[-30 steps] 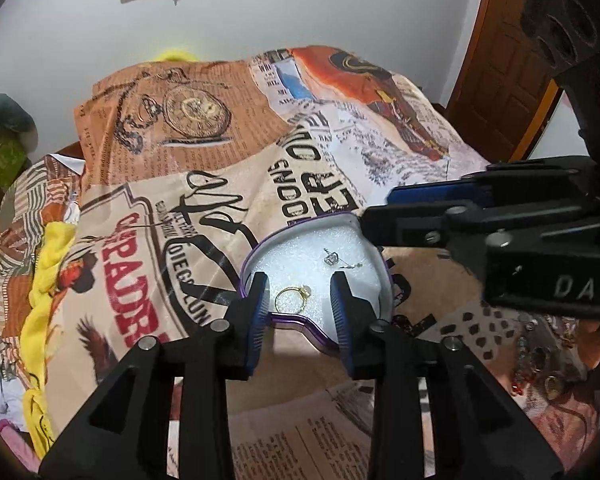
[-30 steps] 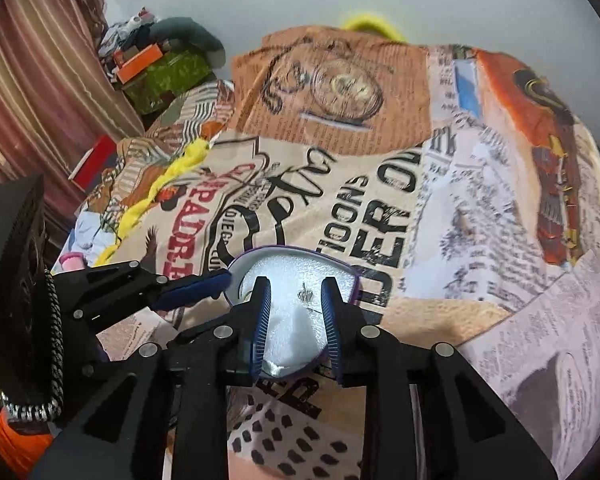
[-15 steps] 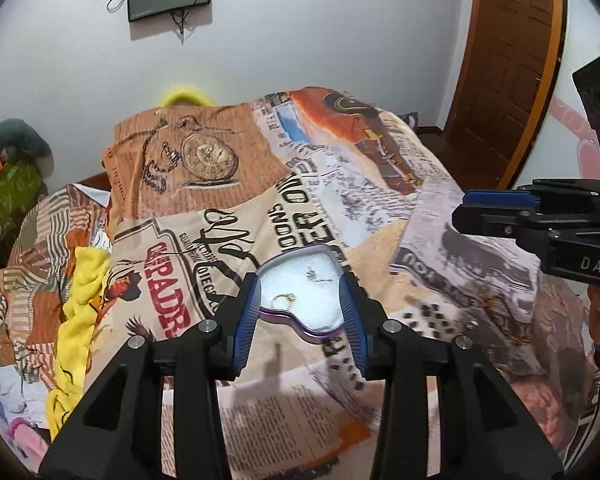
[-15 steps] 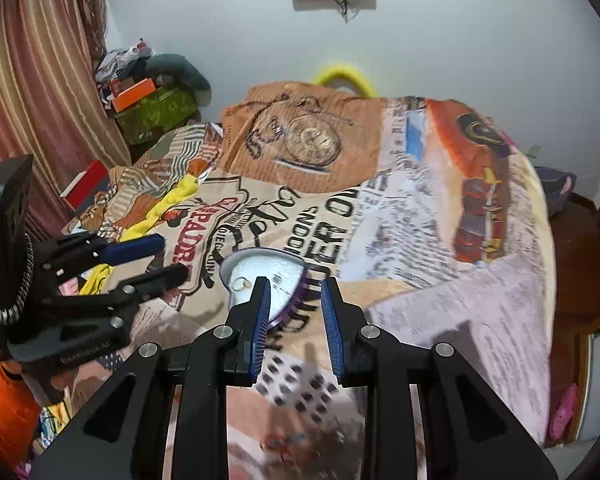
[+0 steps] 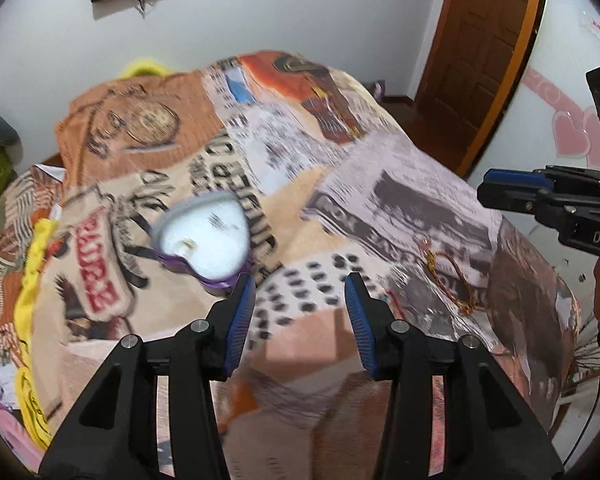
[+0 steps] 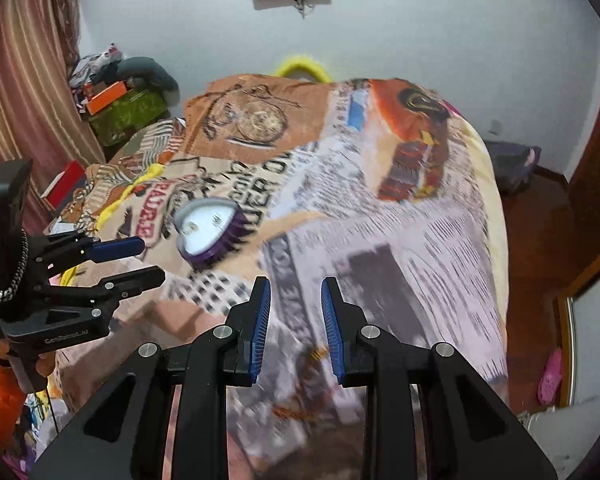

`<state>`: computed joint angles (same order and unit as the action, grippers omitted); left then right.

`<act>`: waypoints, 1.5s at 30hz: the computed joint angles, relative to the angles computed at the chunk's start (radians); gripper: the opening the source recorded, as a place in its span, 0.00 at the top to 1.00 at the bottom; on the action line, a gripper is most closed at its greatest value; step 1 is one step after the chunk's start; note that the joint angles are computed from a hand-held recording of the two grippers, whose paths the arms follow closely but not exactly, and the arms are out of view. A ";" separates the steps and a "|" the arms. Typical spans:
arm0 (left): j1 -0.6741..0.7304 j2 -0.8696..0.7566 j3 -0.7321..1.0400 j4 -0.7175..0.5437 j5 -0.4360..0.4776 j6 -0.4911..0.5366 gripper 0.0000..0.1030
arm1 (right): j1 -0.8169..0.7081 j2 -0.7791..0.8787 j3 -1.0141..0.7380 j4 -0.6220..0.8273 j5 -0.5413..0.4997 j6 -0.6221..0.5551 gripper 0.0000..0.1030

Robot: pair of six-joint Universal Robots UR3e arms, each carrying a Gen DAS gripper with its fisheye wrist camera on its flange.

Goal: Organize jewelry
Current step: 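Grasp a blue-red beaded charm with the left tool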

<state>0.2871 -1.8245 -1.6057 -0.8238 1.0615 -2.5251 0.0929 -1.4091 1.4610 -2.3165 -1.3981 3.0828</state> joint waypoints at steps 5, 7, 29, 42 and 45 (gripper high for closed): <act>-0.042 -0.028 -0.010 -0.005 0.020 -0.001 0.56 | -0.062 -0.056 0.110 -0.009 0.012 -0.017 0.77; -0.056 -0.043 -0.010 -0.005 0.030 -0.010 0.56 | -0.084 -0.062 0.140 -0.015 0.025 -0.020 0.77; -0.053 -0.115 -0.017 0.008 -0.010 -0.012 0.93 | -0.107 0.120 0.123 -0.042 0.102 -0.032 0.77; -0.008 -0.054 -0.058 0.028 -0.060 -0.016 0.93 | -0.109 0.092 0.132 -0.061 0.125 -0.027 0.83; 0.009 -0.029 -0.060 0.018 -0.076 -0.010 0.94 | -0.103 0.078 0.113 -0.048 0.127 -0.028 0.99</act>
<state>0.2957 -1.8531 -1.6654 -0.8055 0.9854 -2.5355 -0.0098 -1.3310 1.5744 -2.3645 -1.2714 3.0544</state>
